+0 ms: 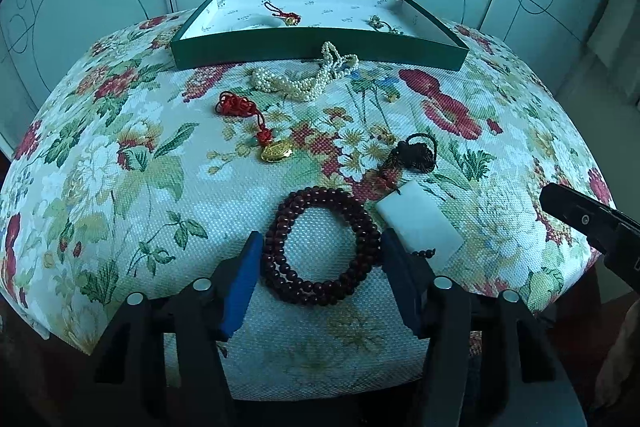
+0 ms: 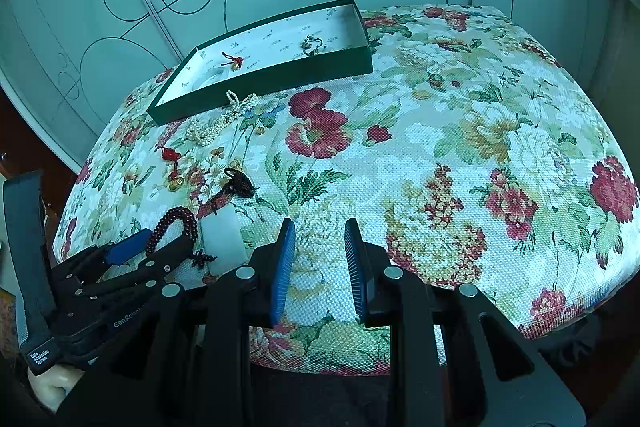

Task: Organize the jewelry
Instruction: 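Lower the left tool onto the dark red bead bracelet and grasp it, then lift the bead bracelet with the left tool while the right tool grasps the white jade plaque's cord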

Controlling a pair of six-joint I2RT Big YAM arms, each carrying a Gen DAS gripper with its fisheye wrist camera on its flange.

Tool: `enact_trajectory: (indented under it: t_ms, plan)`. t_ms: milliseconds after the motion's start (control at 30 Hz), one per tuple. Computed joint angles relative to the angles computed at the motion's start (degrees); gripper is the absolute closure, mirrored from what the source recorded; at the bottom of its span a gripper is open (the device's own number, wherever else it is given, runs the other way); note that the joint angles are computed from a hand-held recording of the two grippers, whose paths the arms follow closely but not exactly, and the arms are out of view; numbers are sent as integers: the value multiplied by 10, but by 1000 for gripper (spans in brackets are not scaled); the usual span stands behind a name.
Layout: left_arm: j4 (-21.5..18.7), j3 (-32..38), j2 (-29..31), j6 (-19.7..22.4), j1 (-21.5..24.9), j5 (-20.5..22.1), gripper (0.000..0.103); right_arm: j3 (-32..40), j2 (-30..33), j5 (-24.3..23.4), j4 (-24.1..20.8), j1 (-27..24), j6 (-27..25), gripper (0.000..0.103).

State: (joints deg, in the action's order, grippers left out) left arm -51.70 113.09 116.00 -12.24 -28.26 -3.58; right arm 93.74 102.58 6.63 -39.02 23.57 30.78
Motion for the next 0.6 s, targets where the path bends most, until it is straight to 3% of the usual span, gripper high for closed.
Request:
enact_trajectory:
  t_ms: [233, 300, 600]
  plan:
    - [25, -13, -6, 4, 13, 14, 75, 17, 13, 5, -14, 5, -6, 77]
    - [26, -13, -6, 10, 13, -2, 86, 23, 17, 6, -19, 6, -8, 77]
    - [36, -18, -8, 5, 37, -14, 86, 79, 54, 0, -41, 16, -28, 77]
